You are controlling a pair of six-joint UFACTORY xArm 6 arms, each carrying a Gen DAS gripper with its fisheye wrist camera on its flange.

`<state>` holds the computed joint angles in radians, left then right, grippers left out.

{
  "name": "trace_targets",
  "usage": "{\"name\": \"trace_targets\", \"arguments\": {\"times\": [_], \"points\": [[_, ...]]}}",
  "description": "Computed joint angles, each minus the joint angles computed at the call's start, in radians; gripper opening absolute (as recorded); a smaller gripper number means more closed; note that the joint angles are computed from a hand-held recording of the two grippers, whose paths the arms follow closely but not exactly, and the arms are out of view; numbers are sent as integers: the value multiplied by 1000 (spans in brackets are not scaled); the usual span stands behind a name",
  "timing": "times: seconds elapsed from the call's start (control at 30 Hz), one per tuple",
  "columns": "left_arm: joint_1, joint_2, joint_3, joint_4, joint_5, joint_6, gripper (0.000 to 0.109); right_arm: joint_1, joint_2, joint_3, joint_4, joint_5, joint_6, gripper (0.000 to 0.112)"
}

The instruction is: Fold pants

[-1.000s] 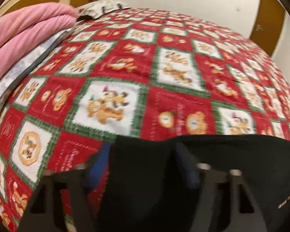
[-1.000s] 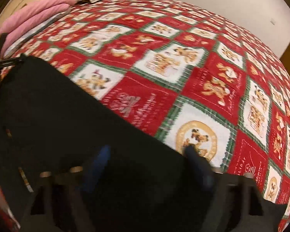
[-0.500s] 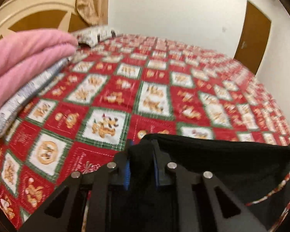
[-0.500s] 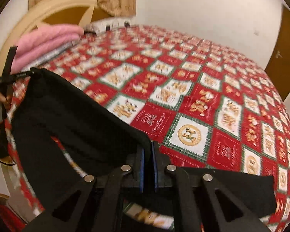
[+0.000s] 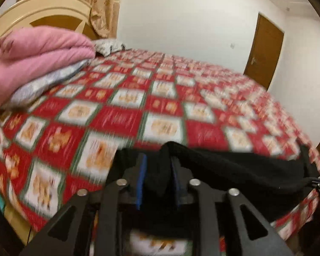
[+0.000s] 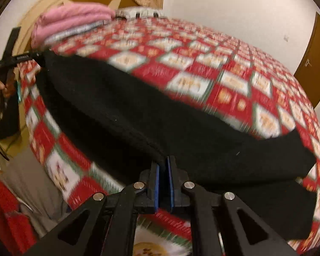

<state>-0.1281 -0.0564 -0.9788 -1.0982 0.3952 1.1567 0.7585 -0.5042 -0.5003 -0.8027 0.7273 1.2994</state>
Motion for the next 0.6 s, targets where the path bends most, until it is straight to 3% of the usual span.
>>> {"name": "trace_targets", "arguments": {"times": [0.07,0.1,0.13,0.2,0.33,0.5,0.6], "points": [[-11,-5,56,29,-81,-7,66,32,49,-16,-18,38,29,15],[-9,-5,78,34,-111,-13,73,54,57,-22,-50,65,57,24],[-2,-10,96,33,-121,-14,81,68,69,-38,-40,77,43,43],[37,-21,124,39,-103,-21,85,66,71,-45,22,52,-21,70],[103,-38,161,-2,-103,-10,90,106,81,-118,42,94,-75,71],[133,-24,132,-79,-98,1,90,61,193,-274,-80,-125,-54,71],[126,-10,114,-93,-88,-7,90,33,382,-450,-130,-243,-74,71]]}}
